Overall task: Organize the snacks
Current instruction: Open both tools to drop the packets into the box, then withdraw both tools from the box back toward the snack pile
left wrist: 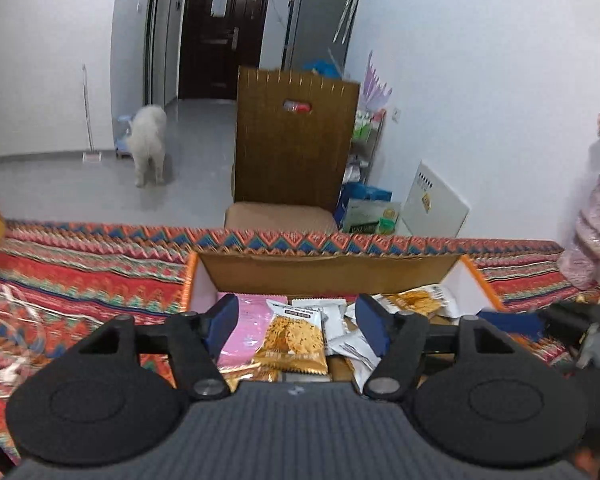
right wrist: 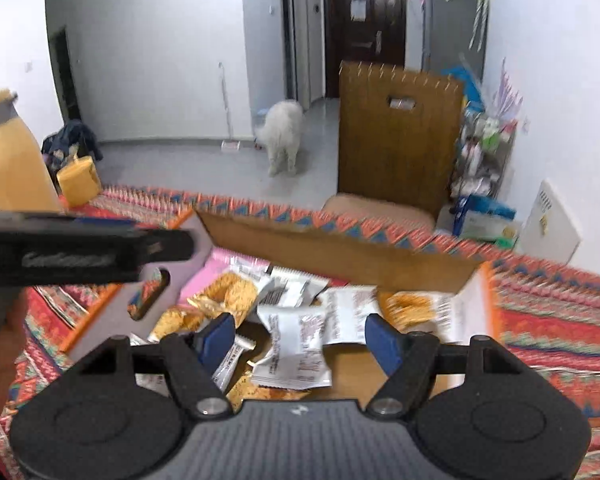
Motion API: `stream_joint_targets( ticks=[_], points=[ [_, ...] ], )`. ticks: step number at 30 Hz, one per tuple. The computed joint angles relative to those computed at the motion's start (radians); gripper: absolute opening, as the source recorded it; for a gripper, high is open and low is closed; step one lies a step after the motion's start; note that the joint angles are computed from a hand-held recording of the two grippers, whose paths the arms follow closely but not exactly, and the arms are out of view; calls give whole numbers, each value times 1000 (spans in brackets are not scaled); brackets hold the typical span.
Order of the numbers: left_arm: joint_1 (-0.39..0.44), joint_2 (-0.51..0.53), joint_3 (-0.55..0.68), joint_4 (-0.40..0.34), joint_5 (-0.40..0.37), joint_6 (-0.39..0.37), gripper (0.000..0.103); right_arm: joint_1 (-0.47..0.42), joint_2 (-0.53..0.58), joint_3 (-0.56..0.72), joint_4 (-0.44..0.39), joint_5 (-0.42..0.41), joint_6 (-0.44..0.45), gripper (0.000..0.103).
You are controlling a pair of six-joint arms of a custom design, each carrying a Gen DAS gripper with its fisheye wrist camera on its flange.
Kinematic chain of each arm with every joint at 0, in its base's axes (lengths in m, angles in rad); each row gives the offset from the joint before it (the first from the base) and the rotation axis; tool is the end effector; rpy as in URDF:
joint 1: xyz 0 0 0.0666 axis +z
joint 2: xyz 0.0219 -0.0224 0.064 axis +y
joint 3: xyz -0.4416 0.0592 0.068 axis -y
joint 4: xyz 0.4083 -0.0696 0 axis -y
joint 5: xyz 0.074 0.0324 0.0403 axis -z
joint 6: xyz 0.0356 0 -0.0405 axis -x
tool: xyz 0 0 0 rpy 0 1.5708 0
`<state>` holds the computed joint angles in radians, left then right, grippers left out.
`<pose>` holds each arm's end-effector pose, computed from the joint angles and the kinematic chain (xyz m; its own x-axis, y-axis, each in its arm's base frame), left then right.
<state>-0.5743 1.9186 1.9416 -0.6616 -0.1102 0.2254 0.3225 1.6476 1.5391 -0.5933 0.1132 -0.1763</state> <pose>0.6167 -0.3948 0.4666 -0.5919 0.1184 -0.7973 0.3422 0.9325 -0.1156 0.5827 0.1901 0.4507 -0.6437 -0.0314 -0.7646 -0.1221 0.9906 0.0621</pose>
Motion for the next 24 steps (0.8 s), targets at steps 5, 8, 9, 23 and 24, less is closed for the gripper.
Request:
stream_joint_targets(
  ticks=[5, 8, 9, 23, 24],
  points=[
    [-32, -184, -178, 75, -22, -61, 82, -2, -166, -95, 39, 58, -14, 81],
    [-61, -302, -293, 132, -52, -83, 89, 9, -274, -159, 51, 98, -28, 87],
    [-72, -346, -337, 153, -63, -85, 94, 18, -317, -190, 62, 117, -30, 88],
    [-289, -764, -756, 307, -226, -115, 103, 274, -771, -538, 121, 381, -20, 103],
    [-314, -785, -783, 327, -253, -116, 103, 307, -796, -560, 116, 406, -28, 103]
  ],
)
